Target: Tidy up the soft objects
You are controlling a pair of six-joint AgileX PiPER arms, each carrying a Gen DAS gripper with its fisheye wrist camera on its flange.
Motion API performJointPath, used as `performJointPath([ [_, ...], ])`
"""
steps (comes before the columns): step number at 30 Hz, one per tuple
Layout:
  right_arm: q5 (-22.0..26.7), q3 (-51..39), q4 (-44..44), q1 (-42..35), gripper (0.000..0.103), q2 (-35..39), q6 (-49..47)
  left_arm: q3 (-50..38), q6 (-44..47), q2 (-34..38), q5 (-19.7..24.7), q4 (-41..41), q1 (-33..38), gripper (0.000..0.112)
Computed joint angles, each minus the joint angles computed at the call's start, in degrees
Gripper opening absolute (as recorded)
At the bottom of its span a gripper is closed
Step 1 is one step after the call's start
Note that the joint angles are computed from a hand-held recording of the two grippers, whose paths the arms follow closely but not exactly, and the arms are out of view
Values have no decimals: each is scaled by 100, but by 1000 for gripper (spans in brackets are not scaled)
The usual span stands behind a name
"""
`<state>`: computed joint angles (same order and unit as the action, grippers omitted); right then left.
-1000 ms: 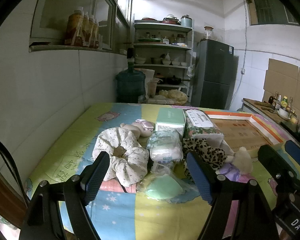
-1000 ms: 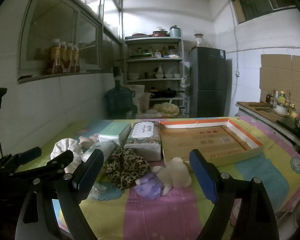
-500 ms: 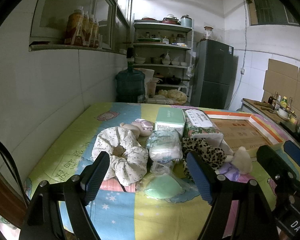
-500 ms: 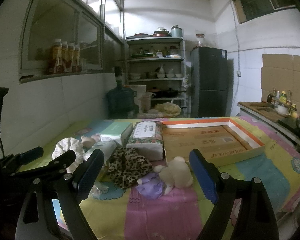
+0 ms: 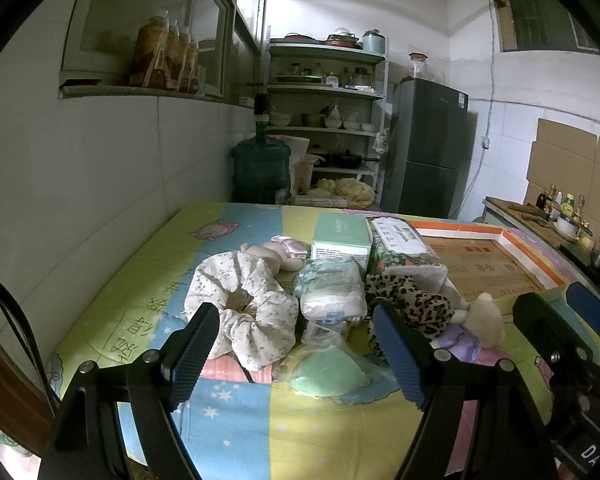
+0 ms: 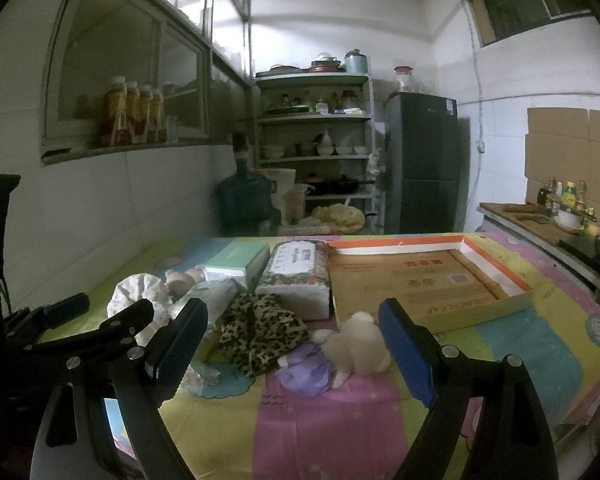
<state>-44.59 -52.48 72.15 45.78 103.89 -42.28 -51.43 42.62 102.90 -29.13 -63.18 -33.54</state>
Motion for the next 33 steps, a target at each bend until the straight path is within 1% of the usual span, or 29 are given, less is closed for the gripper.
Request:
performJointPath([
  [7, 24, -117, 53, 113, 88, 97, -42, -3, -32, 25, -13, 12, -4, 80],
  [9, 134, -71, -98, -6, 88, 82, 44, 12, -76, 49, -44, 12, -46, 80],
  [12, 251, -15, -261, -56, 88, 61, 159, 18, -252, 102, -17, 203, 36, 80],
  [14, 420, 27, -484, -129, 88, 54, 321, 49, -413, 92, 14, 366, 145, 80],
  [19, 1151, 2, -1399, -390, 88, 167, 910, 201, -966, 24, 168, 1000, 629, 80],
  [21, 1483, -90, -1878, -502, 88, 269, 1179, 302, -1418, -18, 307, 1512, 907, 80],
  [24, 2186, -406, -3013, -728, 88, 510, 1849, 459, -2222, -54, 446, 2448, 1313, 80],
  [26, 2631, -703, -3946, -847, 88, 724, 2336, 533, -2487, -31, 428, 2753, 1473, 80],
  [28, 2932, -1024, -4527, -918, 88, 952, 2518, 500, -2840, 7, 546, 3212, 1698, 80],
  [29, 3076, -1226, -4510, -934, 88, 1080, 2339, 499, -2995, 31, 564, 3404, 1765, 80],
  [32, 3490, -1819, -4017, -995, 88, 1481, 1497, 504, -3409, 105, 588, 3954, 1902, 80],
  [33, 3621, -2003, -3636, -1010, 88, 1599, 1052, 532, -3598, 95, 601, 4210, 1971, 80],
])
